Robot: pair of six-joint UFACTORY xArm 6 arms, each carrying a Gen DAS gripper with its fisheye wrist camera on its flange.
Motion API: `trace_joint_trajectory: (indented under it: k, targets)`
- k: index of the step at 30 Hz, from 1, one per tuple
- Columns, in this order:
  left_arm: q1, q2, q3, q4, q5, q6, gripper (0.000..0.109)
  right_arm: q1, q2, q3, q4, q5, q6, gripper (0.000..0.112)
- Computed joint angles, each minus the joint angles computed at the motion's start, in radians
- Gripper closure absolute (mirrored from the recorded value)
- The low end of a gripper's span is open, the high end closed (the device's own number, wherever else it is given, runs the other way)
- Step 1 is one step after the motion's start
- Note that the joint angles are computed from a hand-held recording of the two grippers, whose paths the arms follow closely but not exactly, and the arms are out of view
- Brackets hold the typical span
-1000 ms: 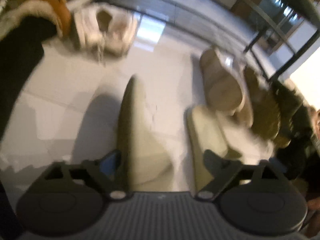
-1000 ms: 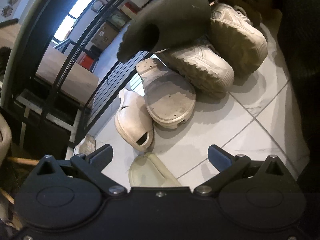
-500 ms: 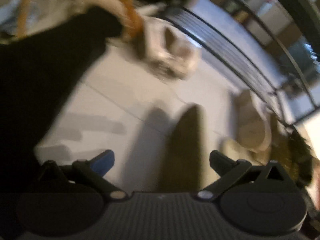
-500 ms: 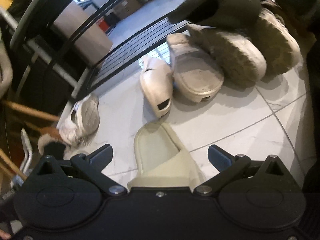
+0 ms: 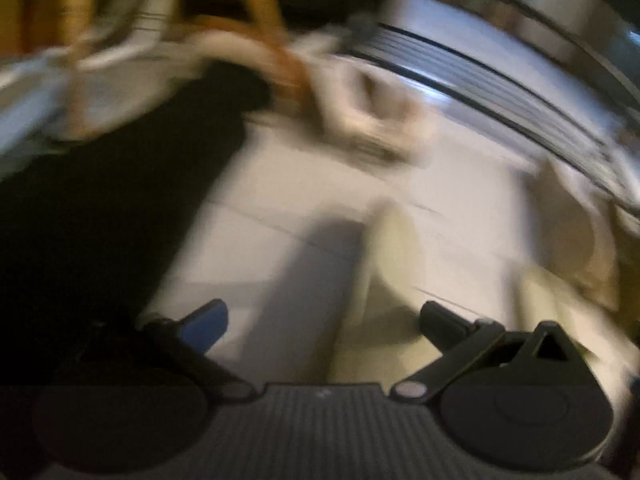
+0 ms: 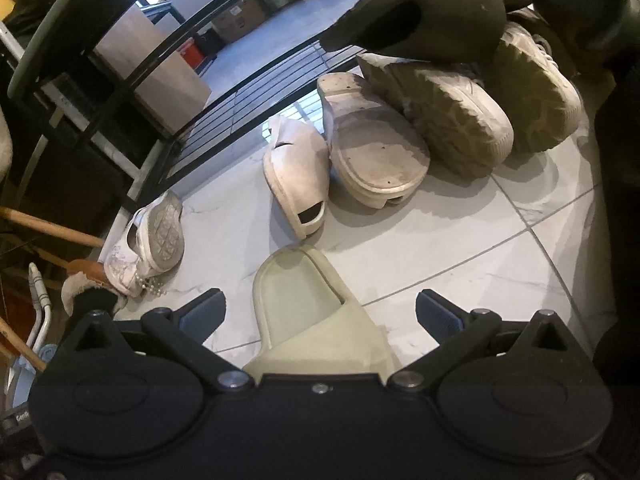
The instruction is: Organize scattered shoes
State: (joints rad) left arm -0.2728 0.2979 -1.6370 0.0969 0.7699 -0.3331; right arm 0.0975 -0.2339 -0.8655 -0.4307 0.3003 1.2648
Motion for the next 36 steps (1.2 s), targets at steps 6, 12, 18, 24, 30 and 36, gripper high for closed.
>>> trace_joint_trajectory:
  k: [6,12,18,24,30,36]
  targets:
    - [-0.04,0.067,-0.087,0.134,0.126,0.004,0.006,0.03,0.036,-0.054,0.134,0.116,-0.163,0.009]
    - [-0.017,0.118,-0.152,-0.029,0.215,0.068,0.006,0.066,0.085,-0.124,0.244,0.226,-0.352,0.009]
    - [0.054,0.211,-0.269,-0.3,0.407,0.067,0.006,0.139,0.208,-0.286,0.141,0.417,-0.473,0.009]
    - [0.01,0.2,-0.252,-0.26,0.412,0.177,0.006,0.19,0.299,-0.392,0.062,0.541,-0.55,0.009]
    - [-0.03,0.163,-0.159,-0.268,0.277,0.114,0.006,0.158,0.248,-0.302,0.193,0.351,-0.606,0.011]
    - [-0.022,0.185,-0.161,-0.41,0.186,0.049,0.007,0.192,0.298,-0.341,0.067,0.328,-0.581,0.01]
